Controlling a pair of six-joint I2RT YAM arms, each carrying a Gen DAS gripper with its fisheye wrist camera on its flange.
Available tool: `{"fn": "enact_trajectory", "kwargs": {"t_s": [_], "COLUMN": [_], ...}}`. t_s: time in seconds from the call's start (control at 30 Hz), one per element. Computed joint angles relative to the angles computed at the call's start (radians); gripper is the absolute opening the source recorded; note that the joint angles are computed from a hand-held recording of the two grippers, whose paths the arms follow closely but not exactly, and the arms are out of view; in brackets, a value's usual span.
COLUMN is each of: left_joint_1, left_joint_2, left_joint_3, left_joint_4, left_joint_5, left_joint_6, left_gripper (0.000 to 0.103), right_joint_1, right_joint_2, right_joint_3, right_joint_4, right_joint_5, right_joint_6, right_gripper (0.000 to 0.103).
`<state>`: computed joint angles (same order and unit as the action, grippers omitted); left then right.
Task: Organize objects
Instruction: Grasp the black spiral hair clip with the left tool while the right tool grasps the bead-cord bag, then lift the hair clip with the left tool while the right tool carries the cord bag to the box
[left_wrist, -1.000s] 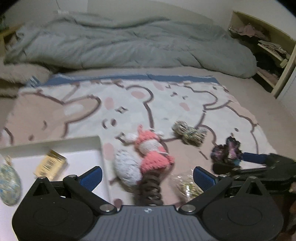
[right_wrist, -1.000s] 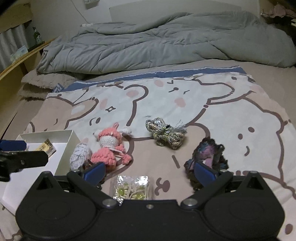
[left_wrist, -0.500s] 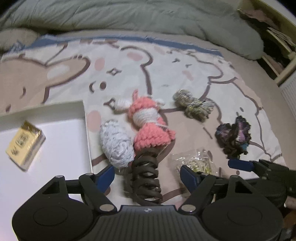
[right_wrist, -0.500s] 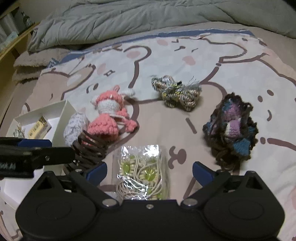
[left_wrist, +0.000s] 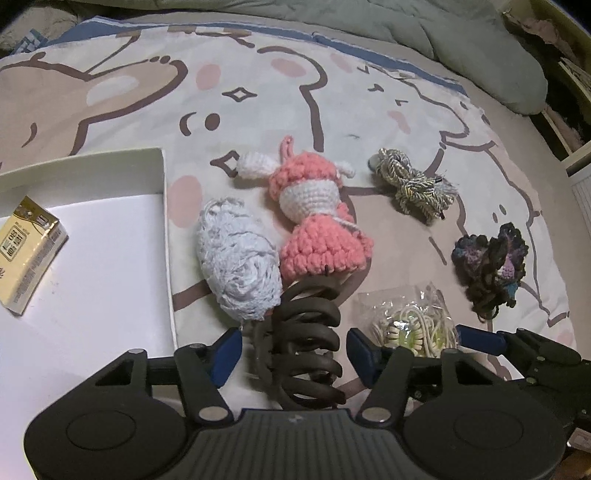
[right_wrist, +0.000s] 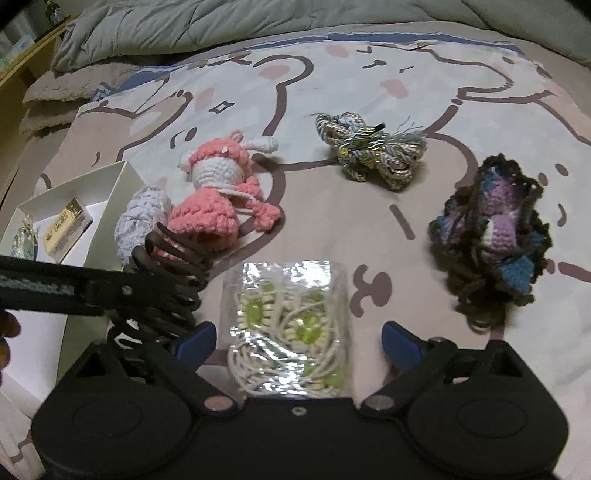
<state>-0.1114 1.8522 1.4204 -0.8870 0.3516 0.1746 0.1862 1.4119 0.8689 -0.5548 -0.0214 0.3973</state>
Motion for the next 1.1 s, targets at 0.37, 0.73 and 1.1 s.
{"fn": "enact_trajectory", "kwargs": {"t_s": [0.37, 0.73, 1.1], "left_joint_1": [-0.019, 0.013, 0.044], "left_joint_2": [-0.004, -0.087, -0.266], "left_joint_3": [-0.031, -0.073, -0.132], "left_joint_4": [0.045, 0.041, 0.045], "left_joint_5": [-0.015, 0.008, 0.08], "left_joint_6": [0.003, 0.034, 0.066], "left_gripper": [0.048, 0.048, 0.048], "right_joint_1": [-0.022, -0.08, -0.084], "right_joint_2": [0.032, -0.06, -0.227], "right_joint_3": [0.007, -0.007, 0.009], "right_joint_4": [-0.013, -0.023, -0.058], "right_joint_5": [-0.048, -0.085, -0.02], "right_joint_6": [0.005, -0.032, -0.066], "right_gripper": [0.085, 0.058, 0.056]}}
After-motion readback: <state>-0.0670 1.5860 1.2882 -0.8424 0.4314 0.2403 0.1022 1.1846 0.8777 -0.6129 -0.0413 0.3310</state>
